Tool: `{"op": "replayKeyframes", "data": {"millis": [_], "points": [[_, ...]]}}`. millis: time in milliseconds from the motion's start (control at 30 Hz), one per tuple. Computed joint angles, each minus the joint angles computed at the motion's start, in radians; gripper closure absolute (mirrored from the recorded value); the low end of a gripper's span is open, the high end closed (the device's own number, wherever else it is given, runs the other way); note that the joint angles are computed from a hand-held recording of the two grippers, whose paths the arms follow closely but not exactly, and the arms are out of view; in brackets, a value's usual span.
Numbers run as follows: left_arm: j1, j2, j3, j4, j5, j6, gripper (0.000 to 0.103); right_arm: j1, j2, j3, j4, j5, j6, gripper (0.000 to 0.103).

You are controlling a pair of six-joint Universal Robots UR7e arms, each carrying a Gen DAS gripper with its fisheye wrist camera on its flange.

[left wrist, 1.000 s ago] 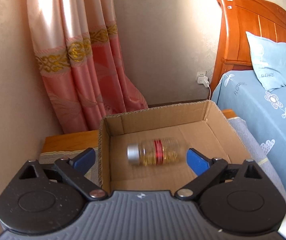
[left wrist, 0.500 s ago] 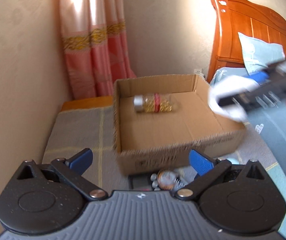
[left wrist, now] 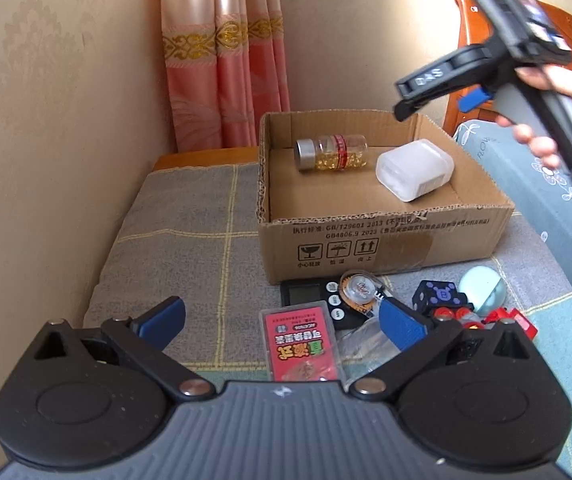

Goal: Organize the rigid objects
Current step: 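Lower white container into cardboard box beside bottle and open right tool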

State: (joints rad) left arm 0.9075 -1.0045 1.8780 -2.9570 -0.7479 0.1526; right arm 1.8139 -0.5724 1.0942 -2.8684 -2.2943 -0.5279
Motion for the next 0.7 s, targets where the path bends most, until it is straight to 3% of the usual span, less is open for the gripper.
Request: {"op": "replayKeyframes", "data": {"millis": [167,433,700], "points": [[0.000,-0.005,0.023,-0.038,-0.002,0.021,0.001,0.027,-0.089,0.178,-0.118,-0.013,-0.029,0.000],[-0.004,-0.018,0.056,-0.055,0.013,0.008,0.001,0.044,-0.200,0.424,-0.252,-0.014,0.020,0.000],[0.001,-0.048,0.097,-0.024,-0.002,-0.013,0.001,0.010,-0.235,0.616,-0.372,-0.073,0.143,0.000]]}}
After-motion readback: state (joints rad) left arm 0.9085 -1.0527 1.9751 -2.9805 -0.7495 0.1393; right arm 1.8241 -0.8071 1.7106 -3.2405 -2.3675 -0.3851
